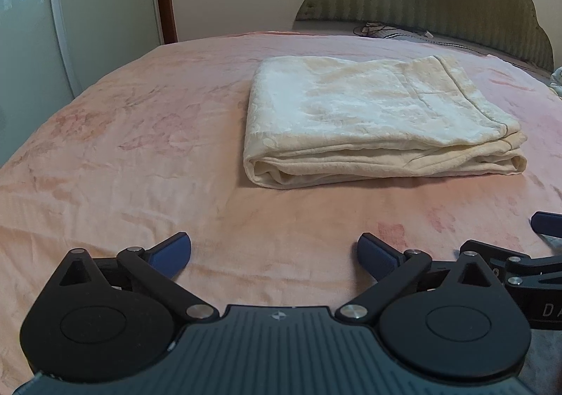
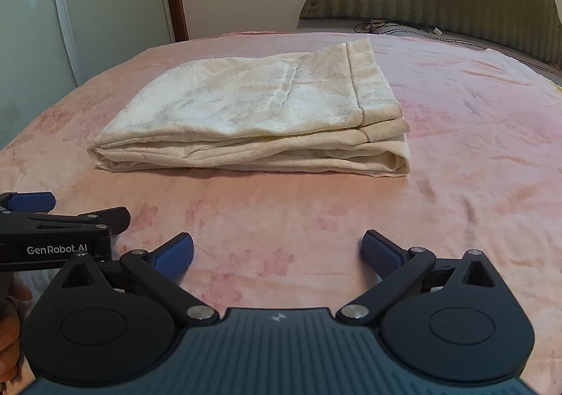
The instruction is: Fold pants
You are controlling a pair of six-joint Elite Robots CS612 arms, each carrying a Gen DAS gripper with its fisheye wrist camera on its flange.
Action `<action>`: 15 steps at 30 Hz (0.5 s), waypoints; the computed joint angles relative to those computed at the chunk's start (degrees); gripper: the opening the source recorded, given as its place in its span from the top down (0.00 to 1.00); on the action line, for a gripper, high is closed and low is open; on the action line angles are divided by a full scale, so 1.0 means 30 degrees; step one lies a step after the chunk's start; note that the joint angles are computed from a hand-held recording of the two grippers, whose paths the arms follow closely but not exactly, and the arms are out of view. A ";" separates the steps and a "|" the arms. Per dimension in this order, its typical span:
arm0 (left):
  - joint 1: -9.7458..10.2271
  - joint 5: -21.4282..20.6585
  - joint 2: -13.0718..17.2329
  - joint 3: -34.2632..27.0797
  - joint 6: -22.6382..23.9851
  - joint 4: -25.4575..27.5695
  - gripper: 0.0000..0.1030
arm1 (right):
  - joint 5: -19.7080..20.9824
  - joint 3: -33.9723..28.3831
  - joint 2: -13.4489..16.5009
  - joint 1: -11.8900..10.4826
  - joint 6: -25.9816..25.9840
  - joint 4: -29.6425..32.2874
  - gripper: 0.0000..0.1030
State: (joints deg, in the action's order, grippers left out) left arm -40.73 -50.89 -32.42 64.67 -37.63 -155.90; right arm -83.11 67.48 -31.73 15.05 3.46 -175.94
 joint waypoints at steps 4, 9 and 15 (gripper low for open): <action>-0.0002 0.0100 0.0048 -0.0025 0.0142 -0.0094 0.00 | -0.0046 0.0013 0.0013 0.0015 -0.0003 -0.0075 0.00; 0.0009 0.0051 0.0045 -0.0001 0.0112 -0.0166 0.00 | -0.0128 0.0010 0.0001 0.0036 -0.0035 -0.0014 0.00; 0.0021 0.0017 0.0047 0.0021 0.0052 -0.0236 0.00 | -0.0273 0.0161 0.0002 -0.0099 0.1309 -0.0579 0.00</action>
